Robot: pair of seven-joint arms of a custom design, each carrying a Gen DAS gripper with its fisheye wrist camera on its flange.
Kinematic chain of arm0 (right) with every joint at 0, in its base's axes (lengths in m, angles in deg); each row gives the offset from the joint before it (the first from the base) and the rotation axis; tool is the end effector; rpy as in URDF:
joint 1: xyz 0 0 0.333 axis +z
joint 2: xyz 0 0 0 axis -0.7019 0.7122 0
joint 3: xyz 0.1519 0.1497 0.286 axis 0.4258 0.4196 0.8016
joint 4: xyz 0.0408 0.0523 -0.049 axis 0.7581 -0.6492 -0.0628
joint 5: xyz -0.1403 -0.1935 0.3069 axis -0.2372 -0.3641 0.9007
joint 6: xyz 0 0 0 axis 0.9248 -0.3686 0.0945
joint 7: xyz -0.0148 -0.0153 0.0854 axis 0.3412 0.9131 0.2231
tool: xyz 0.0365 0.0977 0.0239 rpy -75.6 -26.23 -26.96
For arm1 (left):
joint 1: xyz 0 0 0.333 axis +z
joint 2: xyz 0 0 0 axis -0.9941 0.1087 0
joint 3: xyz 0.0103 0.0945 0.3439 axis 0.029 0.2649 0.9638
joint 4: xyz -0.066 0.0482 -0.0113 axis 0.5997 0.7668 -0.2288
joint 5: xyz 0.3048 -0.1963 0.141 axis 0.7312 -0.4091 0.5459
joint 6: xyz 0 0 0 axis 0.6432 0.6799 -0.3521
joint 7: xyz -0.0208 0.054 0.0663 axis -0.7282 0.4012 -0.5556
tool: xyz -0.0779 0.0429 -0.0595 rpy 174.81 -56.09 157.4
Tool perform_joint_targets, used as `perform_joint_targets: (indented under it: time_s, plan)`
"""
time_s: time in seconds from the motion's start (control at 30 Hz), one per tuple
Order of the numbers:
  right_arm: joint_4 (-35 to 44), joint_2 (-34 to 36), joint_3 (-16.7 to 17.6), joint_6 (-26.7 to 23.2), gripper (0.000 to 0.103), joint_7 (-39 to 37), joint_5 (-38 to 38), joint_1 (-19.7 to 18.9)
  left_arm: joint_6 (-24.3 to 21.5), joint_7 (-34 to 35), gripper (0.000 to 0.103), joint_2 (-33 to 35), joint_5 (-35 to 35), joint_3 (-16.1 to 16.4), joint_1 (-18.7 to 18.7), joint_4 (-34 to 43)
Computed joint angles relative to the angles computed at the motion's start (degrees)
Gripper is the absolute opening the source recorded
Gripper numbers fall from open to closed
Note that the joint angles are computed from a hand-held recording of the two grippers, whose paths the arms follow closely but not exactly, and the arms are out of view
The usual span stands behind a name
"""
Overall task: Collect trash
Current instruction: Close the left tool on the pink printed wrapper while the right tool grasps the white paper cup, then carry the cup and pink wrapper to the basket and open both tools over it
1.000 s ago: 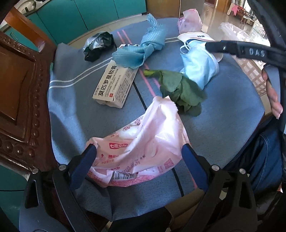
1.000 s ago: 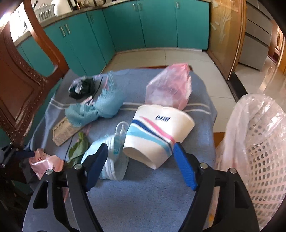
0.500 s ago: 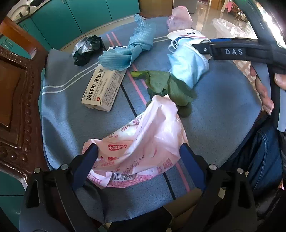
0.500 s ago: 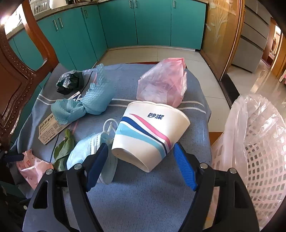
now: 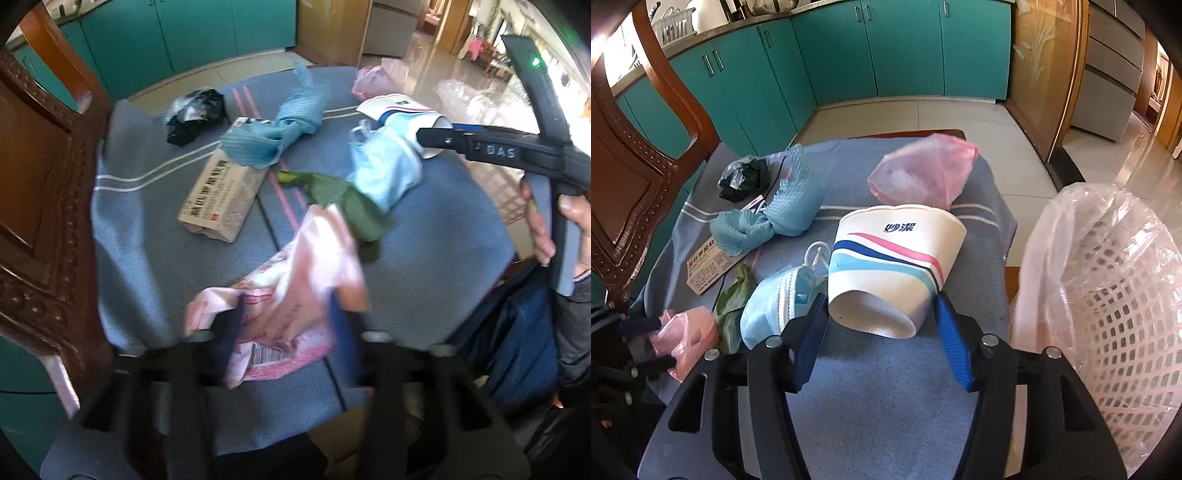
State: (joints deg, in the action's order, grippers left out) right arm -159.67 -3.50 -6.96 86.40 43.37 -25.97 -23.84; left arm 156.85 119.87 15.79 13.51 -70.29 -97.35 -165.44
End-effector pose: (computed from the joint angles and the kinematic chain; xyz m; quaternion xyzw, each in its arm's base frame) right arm 0.6922 0.2569 0.3592 -0.6926 0.6615 -0.1424 0.2501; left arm 0.6557 -0.2825 0.3408 -0.5109 0.8337 -0.1869 0.0950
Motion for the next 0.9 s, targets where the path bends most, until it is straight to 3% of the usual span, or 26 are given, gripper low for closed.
perform_joint_targets:
  time_s: [0.13, 0.23, 0.37, 0.5, 0.67, 0.73, 0.9]
  plan:
    - [-0.7, -0.5, 0.1, -0.1, 0.058, -0.2, 0.2, -0.3, 0.3, 0.4, 0.038, 0.1, 1.2, 0.5, -1.0, 0.0]
    - [-1.0, -0.6, 0.5, -0.2, 0.058, -0.8, 0.5, -0.7, 0.9, -0.2, 0.049, 0.1, 2.1, 1.0, -1.7, 0.0]
    - [-1.5, -1.0, 1.1, 0.2, 0.058, -2.1, 0.6, -0.9, -1.0, -0.4, 0.051, 2.3, 2.7, 1.3, -2.0, 2.9]
    - [-2.6, -1.7, 2.8, 1.5, 0.058, -4.6, 1.9, -2.0, -1.4, 1.3, 0.029, 2.7, 1.7, -0.3, -1.1, 3.2]
    - [-5.4, -3.6, 4.6, 5.0, 0.058, -7.4, 4.1, -3.5, 1.7, 0.8, 0.017, 1.7, 0.8, 0.1, -0.9, 1.6]
    - [-6.8, -4.5, 5.4, 6.9, 0.058, -8.5, 5.3, -4.4, 4.5, 2.5, 0.016, 0.8, -0.8, -1.8, 0.9, 0.1]
    - [-8.7, -5.8, 6.9, 10.1, 0.058, -10.6, 7.7, -5.7, 14.6, 14.4, 0.015, -1.2, -9.9, -13.5, 10.7, -5.3]
